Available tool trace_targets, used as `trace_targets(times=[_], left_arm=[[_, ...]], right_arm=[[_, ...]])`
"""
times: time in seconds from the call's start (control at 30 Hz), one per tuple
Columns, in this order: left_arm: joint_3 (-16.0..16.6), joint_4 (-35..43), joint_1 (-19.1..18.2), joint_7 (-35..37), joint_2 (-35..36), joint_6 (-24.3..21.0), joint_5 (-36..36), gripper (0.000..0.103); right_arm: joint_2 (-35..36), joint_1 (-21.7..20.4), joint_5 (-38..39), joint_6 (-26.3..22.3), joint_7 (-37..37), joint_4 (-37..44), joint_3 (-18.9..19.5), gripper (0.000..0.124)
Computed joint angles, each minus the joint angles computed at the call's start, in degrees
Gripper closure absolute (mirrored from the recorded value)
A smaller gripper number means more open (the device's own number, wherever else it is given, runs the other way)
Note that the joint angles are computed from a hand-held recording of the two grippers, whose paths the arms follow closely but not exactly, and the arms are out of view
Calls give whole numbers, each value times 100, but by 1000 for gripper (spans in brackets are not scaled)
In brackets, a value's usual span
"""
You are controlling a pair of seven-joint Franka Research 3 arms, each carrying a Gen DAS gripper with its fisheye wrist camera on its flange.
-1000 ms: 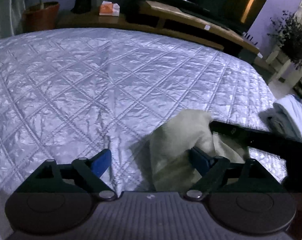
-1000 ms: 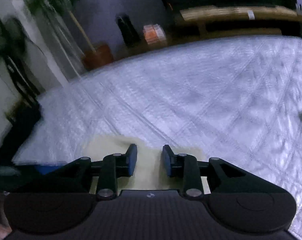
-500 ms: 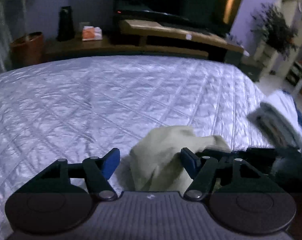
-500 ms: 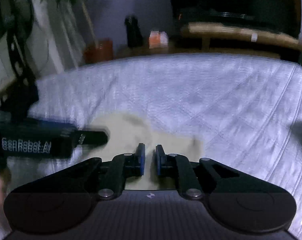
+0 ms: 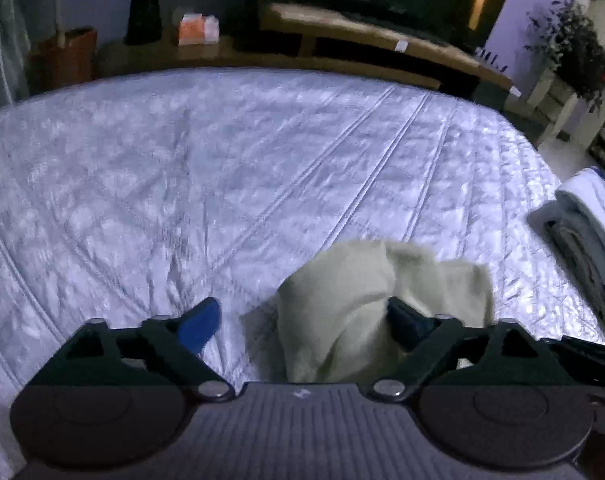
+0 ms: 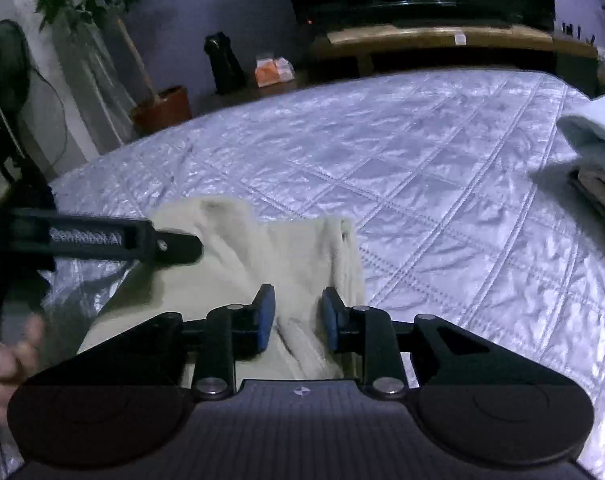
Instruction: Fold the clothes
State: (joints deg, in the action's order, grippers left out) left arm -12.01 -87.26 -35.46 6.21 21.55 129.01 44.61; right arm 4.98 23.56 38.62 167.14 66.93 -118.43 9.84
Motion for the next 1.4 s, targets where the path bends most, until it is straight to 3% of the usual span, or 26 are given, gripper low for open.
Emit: trace_targets(times=[0.07, 0.1, 0.13, 0.17, 0.23, 0.3, 0.53, 0.7, 0.8, 1.0, 1.1, 1.2, 1.4], left_arm=[[2, 54, -60, 83, -51, -154, 91, 34], [-7, 37, -74, 110, -102, -216, 111, 36], [-20, 20, -84, 137, -153, -280, 132, 36], [-36, 4, -93, 164, -204, -344, 154, 36], [-87, 77, -74, 334, -124, -485, 62, 33], [-100, 142, -60, 418, -43, -533, -31, 29], [-66, -604, 241, -221, -351, 361, -318, 14], [-80, -430, 203, 78, -191, 193, -135, 14], [-73, -415, 196, 142, -164, 209, -140, 13], [-72, -490, 266, 178, -180, 374, -284, 10], [-74, -566, 304, 188, -215, 475, -351, 10], [-77, -620, 334, 197, -237, 560, -405, 9], [-73, -561, 306, 258, -226, 469, -395, 9]], right_arm=[[-133, -86, 465, -19, 22, -20, -6, 82], [-237, -118, 478, -54, 369, -97, -88, 69], [-327, -180, 584, -251, 600, -127, -172, 55], [-364, -299, 946, -767, 521, -73, -263, 52], [-390, -539, 1387, -1784, 539, 45, -478, 54], [-433, -685, 1561, -2254, 317, 21, -581, 55], [118, -969, 2139, -3676, -400, 708, -589, 49], [589, -1037, 1935, -4387, -558, 1397, -428, 45], [679, -1022, 1930, -4488, -577, 1535, -338, 39], [764, -954, 2251, -4412, -758, 1589, -190, 44], [864, -1025, 2695, -4557, -753, 1563, -158, 57], [823, -975, 2535, -4413, -713, 1509, -185, 76], [543, -932, 2876, -4238, -721, 1134, -160, 86]])
